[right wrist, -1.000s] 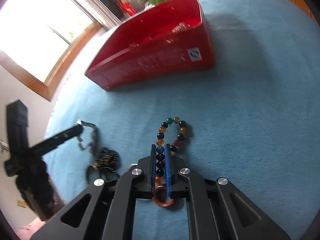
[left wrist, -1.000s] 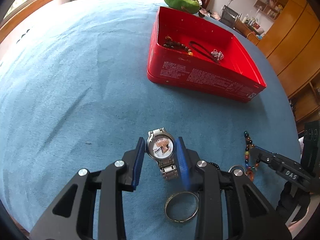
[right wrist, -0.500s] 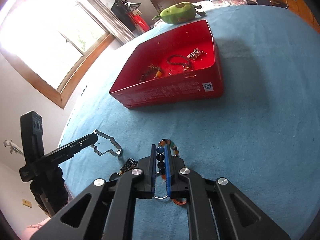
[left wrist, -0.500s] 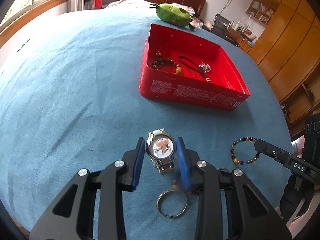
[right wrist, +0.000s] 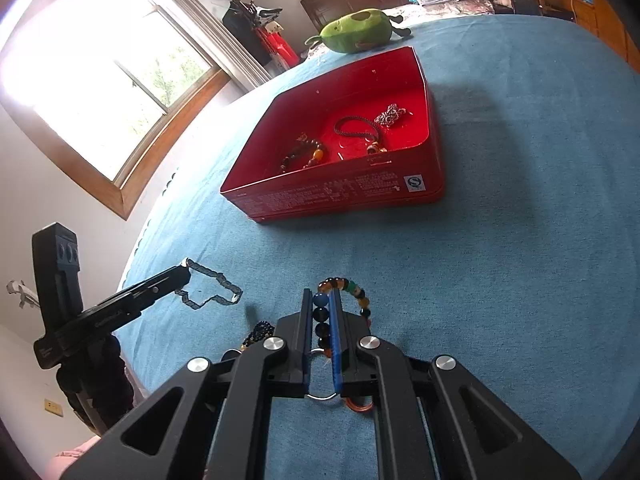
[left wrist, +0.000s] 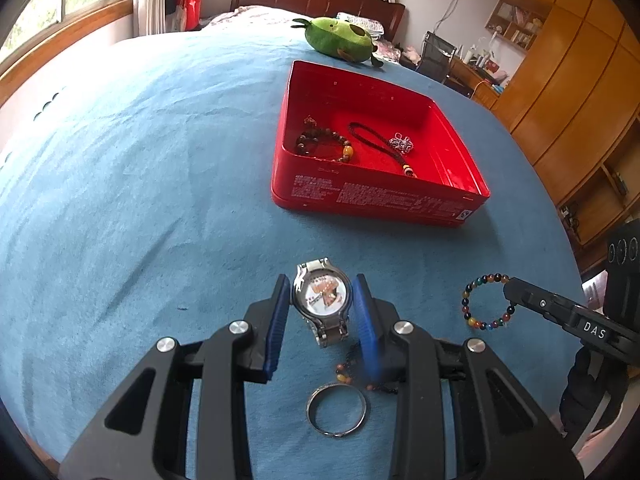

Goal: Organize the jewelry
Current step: 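Carry the watch and bead strand over the red tin with both tools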

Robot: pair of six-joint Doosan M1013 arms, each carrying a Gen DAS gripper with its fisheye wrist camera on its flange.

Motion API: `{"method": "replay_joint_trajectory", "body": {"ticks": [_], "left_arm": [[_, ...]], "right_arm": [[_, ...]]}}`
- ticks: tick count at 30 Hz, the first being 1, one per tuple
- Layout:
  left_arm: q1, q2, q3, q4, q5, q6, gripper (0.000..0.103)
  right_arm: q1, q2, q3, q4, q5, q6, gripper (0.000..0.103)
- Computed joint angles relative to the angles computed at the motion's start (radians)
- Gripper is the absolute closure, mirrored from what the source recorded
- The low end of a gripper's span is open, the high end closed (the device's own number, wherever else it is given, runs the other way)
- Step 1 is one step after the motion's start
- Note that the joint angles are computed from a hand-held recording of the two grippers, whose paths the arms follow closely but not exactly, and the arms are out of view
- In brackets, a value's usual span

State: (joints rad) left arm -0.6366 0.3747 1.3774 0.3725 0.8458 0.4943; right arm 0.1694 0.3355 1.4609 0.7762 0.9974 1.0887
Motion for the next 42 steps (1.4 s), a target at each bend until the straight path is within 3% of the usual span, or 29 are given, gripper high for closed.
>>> {"method": "replay_joint_trajectory", "body": {"ticks": [22,42], "left_arm": [[0.002,0.037,-0.087,0.035,0.028,0.057,0.072],[0.039,0.117,-0.282,0.061,0.065,0.136,0.072]], "right_arm": [[0.003,0.001,-0.052,-0.049,-0.007,0.015,0.096],[0.016,0.099,-0.286,-0.03,0.023,0.03,0.096]]}}
